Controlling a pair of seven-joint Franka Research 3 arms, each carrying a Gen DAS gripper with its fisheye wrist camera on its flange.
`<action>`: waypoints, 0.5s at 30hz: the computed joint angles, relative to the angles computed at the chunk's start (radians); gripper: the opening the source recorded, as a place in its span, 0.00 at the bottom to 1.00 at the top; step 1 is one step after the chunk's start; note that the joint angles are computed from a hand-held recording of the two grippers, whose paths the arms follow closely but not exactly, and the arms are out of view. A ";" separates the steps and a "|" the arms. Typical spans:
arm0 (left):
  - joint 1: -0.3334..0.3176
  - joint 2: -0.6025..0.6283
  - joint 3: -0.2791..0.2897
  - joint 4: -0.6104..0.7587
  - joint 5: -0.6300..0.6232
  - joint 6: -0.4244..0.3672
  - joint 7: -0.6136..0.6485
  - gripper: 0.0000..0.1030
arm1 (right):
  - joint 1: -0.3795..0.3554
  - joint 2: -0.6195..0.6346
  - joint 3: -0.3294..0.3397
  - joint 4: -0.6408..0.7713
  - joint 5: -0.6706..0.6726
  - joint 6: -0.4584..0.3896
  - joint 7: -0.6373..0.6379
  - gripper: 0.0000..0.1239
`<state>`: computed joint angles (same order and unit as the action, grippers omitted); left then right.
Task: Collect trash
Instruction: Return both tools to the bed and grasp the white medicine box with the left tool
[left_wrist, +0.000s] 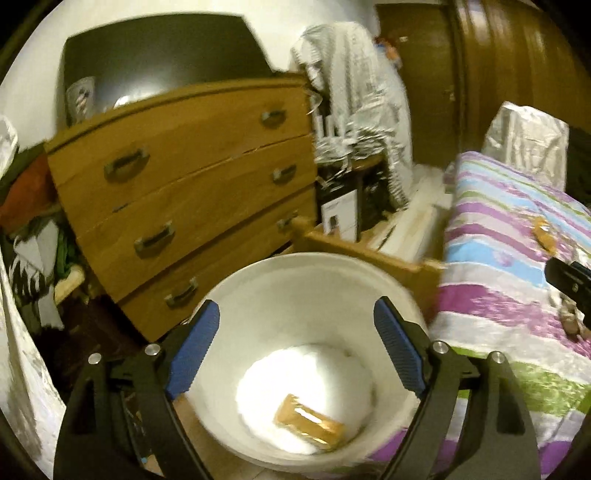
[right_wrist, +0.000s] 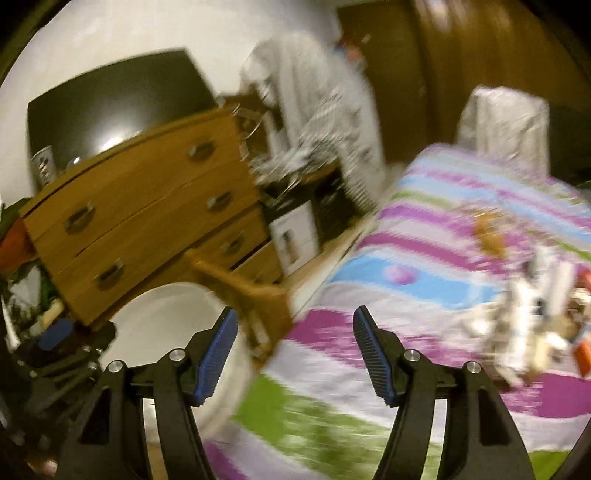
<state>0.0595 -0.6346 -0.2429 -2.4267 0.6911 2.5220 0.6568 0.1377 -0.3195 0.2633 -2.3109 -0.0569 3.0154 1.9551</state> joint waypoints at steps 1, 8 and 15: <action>-0.007 0.005 -0.019 0.007 0.004 0.004 -0.008 0.80 | -0.044 -0.038 0.020 -0.043 -0.027 0.023 0.023 0.54; -0.098 0.103 -0.076 0.065 0.005 0.059 0.005 0.80 | -0.153 -0.294 -0.096 -0.320 -0.005 0.011 -0.069 0.58; -0.245 0.314 -0.057 0.189 -0.099 0.150 0.153 0.80 | -0.238 -0.381 -0.325 -0.426 0.107 -0.131 -0.242 0.65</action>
<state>-0.1856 -0.3209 -0.2999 -2.2376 0.5920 2.6715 0.8093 -0.0998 -0.7003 -0.0620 -2.7365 0.0501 2.8845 1.7128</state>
